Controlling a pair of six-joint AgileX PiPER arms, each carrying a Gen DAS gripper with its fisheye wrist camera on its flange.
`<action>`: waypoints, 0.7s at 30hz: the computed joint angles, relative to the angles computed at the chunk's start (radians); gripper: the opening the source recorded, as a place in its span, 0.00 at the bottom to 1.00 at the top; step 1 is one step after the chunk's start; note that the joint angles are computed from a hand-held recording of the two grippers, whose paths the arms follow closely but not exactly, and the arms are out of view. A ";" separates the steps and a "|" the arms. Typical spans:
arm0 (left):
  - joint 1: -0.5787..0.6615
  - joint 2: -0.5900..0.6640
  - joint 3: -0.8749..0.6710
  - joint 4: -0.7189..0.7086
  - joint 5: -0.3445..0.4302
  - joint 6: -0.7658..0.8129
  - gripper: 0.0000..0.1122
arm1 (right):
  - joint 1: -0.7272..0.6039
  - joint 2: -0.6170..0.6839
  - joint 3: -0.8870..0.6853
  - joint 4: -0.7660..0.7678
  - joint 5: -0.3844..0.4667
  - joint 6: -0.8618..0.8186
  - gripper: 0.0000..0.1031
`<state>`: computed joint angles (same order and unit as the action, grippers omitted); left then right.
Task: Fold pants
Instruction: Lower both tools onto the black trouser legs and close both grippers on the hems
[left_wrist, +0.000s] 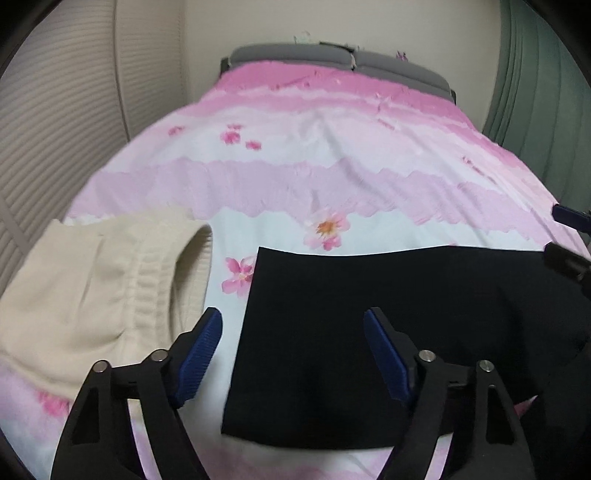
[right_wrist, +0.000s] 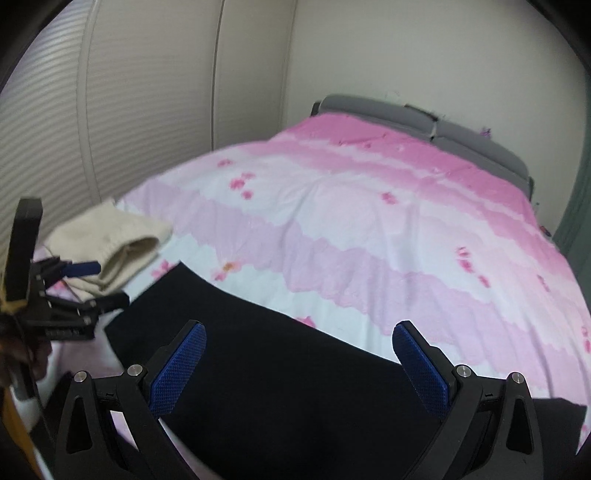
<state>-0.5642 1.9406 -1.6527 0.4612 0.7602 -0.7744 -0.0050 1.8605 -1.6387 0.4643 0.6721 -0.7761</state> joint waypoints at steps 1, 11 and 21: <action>0.020 0.026 -0.028 -0.047 -0.002 0.060 0.67 | 0.016 0.039 -0.030 -0.028 -0.002 0.012 0.99; 0.130 0.253 -0.330 -0.236 0.121 0.367 0.53 | 0.031 0.331 -0.356 -0.062 0.122 -0.039 0.99; 0.161 0.374 -0.470 -0.308 0.179 0.453 0.52 | 0.044 0.605 -0.794 -0.112 0.399 0.043 0.99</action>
